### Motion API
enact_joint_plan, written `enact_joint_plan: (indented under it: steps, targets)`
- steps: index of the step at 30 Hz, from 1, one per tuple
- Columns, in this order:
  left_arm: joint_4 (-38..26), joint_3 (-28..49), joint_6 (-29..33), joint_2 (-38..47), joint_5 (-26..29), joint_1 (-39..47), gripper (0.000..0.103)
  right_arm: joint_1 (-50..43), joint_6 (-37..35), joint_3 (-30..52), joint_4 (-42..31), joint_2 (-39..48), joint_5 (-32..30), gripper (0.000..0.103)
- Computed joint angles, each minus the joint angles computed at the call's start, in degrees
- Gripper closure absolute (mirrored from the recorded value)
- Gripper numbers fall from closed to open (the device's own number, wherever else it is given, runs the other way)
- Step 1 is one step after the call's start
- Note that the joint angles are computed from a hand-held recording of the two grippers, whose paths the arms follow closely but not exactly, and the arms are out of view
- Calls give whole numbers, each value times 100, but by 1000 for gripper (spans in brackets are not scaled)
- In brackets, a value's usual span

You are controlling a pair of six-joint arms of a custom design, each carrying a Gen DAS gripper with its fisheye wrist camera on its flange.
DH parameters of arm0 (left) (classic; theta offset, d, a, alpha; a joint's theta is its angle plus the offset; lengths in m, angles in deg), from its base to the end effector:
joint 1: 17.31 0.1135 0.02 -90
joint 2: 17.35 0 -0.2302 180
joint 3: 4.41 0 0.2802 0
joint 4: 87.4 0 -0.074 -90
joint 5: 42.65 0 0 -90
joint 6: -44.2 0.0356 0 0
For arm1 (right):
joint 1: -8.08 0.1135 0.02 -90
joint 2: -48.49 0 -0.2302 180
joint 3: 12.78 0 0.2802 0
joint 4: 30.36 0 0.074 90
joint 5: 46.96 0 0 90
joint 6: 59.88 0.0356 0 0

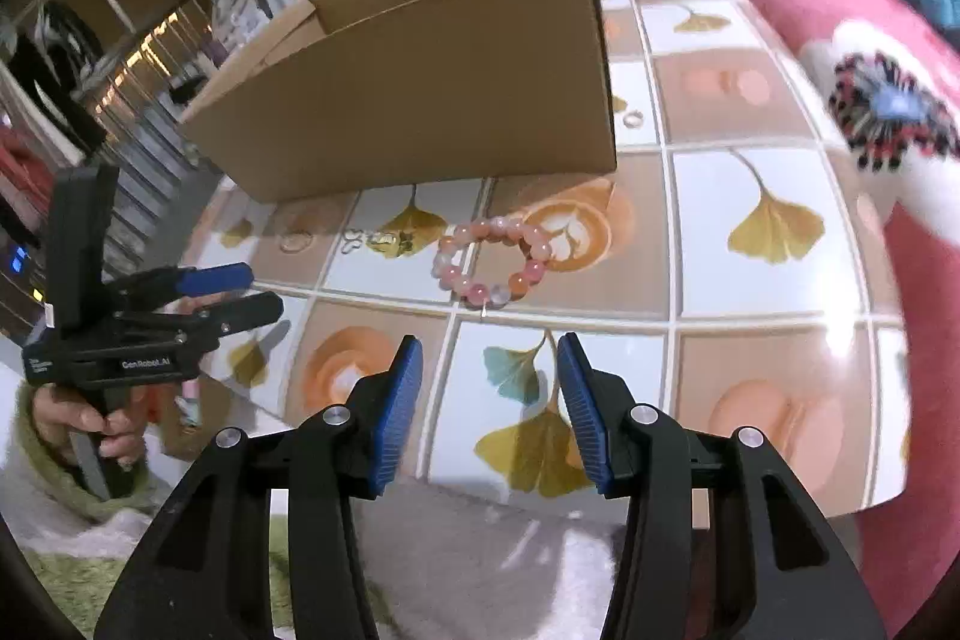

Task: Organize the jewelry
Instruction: 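Bring both tools back toward the gold charms beside the pink bead bracelet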

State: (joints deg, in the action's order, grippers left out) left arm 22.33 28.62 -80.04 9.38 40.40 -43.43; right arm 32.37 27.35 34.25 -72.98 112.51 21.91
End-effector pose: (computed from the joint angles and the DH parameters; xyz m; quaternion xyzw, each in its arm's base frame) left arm 0.1284 -0.0582 0.1495 -0.0825 0.9691 -0.0620 0.2240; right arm 0.2147 0.1110 0.1461 -0.2687 0.9111 0.2219 0.2201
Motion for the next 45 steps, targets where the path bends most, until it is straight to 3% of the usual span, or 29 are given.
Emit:
enact_joint_plan:
  steps: [5, 10, 19, 22, 28, 36, 41, 45]
  targets:
    - [258, 47, -403, 477, -506, -497, 6, 242, -41, 71, 268, 111, 31, 66]
    - [385, 136, -784, 1126, -1270, -1220, 5, 680, 5, 206, 639, 547, 182, 78]
    - [413, 4, -734, 912, -1300, -1160, 5, 1141, -31, 552, 1072, 1309, 922, 83]
    - [481, -7, -761, 963, -1319, -1217, 5, 1226, -202, 624, 1103, 1470, 1240, 97]
    - [464, -44, -771, 915, -1339, -1241, 5, 596, 44, 757, 1145, 1616, 911, 97]
    - [462, -45, -787, 918, -1345, -1257, 5, -586, 173, 398, 964, 739, -488, 90]
    - [497, -42, -805, 954, -1359, -1274, 5, -700, -306, 386, 448, 538, -947, 65]
    - [524, -60, -862, 967, -1400, -1336, 5, -431, -692, 351, 28, 525, -895, 57]
